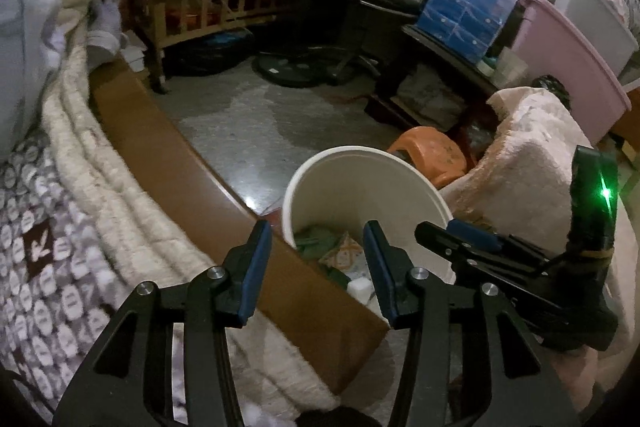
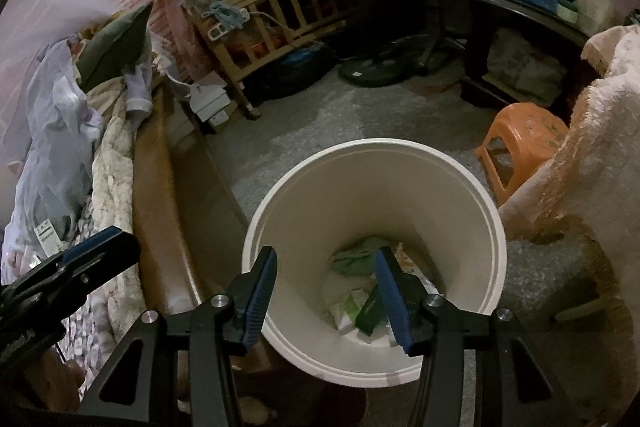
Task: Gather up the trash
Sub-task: 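Move both tools back over the items on the blanket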
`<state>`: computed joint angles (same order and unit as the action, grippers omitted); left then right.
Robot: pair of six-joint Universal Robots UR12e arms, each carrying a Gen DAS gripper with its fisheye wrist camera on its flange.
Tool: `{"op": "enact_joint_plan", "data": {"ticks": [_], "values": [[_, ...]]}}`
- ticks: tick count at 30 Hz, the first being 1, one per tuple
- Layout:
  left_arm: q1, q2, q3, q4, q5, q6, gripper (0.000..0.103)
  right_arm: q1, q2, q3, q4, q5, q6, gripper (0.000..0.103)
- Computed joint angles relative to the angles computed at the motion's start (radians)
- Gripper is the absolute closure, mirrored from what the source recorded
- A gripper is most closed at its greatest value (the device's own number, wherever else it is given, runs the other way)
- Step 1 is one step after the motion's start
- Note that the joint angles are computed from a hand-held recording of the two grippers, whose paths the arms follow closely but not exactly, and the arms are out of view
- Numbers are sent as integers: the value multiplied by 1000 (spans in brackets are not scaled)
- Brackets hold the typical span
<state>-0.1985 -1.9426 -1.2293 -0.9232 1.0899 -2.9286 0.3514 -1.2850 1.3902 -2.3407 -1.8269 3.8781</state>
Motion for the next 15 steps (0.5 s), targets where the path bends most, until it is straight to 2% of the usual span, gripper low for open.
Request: {"op": "enact_joint_plan", "data": {"ticks": [12, 15], "values": [[47, 43, -59, 44, 77, -51, 57, 27, 33, -58, 16, 32, -28, 54], [65, 58, -76, 46, 125, -59, 57, 39, 53, -91, 10, 56, -61, 52]]}}
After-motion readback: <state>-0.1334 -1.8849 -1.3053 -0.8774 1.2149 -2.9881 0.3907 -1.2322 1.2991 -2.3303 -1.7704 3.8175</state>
